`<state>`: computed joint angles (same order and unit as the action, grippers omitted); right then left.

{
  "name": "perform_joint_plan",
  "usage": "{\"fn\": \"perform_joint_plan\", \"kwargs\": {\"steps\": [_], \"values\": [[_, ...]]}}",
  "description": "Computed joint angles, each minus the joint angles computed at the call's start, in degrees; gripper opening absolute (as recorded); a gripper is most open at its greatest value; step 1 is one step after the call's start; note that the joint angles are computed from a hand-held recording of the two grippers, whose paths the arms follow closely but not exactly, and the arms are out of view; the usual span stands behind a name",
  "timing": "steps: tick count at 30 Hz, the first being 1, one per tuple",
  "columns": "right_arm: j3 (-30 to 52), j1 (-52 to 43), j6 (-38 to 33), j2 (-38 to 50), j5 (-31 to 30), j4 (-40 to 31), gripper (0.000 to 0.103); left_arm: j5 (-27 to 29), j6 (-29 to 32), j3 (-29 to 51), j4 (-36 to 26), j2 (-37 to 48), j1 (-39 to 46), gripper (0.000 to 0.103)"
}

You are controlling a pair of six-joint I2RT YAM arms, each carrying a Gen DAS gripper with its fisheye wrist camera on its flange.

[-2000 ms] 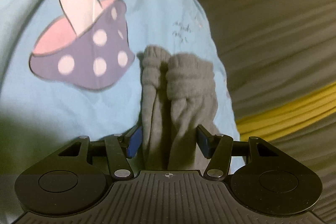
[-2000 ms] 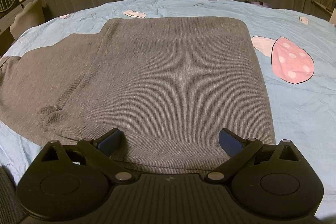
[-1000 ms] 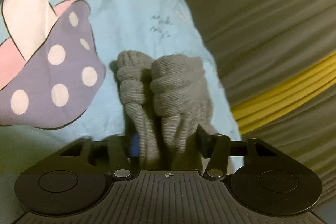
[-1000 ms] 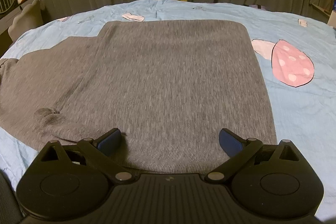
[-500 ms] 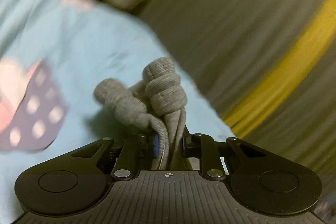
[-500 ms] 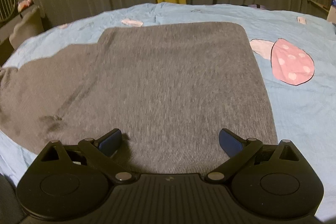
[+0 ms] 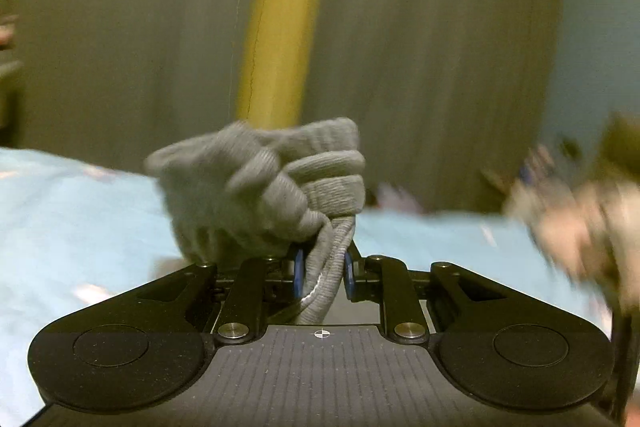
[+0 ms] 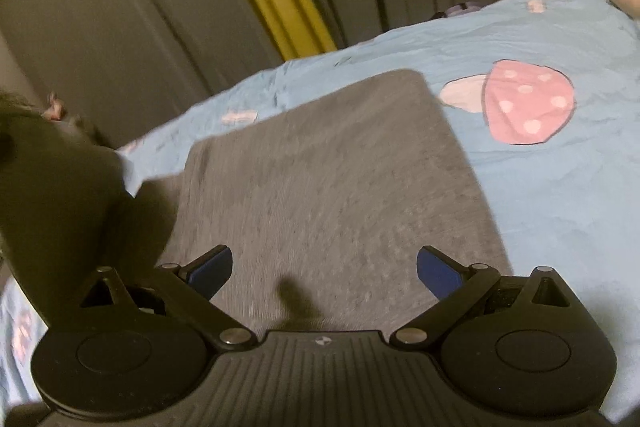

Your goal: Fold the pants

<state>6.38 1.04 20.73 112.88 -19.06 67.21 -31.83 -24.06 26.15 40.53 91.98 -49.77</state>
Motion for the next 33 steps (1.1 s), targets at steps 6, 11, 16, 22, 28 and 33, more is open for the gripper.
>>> {"fn": "perform_joint_plan", "kwargs": {"steps": [6, 11, 16, 22, 28, 33], "values": [[0.0, -10.1, 6.0, 1.7, -9.4, 2.4, 0.099, 6.4, 1.9, 17.9, -15.2, 19.6, -4.6, 0.022], [4.0, -15.7, 9.5, 3.0, -21.4, -3.6, 0.099, 2.9, 1.6, 18.0, -19.9, 20.0, -6.9, 0.028], [8.0, -16.1, 10.2, 3.1, -28.3, -11.3, 0.099, 4.2, -9.8, 7.7, -12.6, 11.8, -6.6, 0.06], [14.9, -9.2, 6.3, 1.8, -27.5, -23.5, 0.099, -14.4, -28.9, 7.1, -33.0, 6.1, -9.1, 0.081], [19.5, -4.2, 4.5, 3.2, -24.9, -27.5, 0.088, -12.9, -41.2, 6.1, -43.5, 3.5, -5.2, 0.079], [24.2, -4.2, 4.0, 6.9, -27.1, -30.4, 0.069, -8.8, -45.2, 4.2, -42.9, 3.4, -2.3, 0.078]]}}
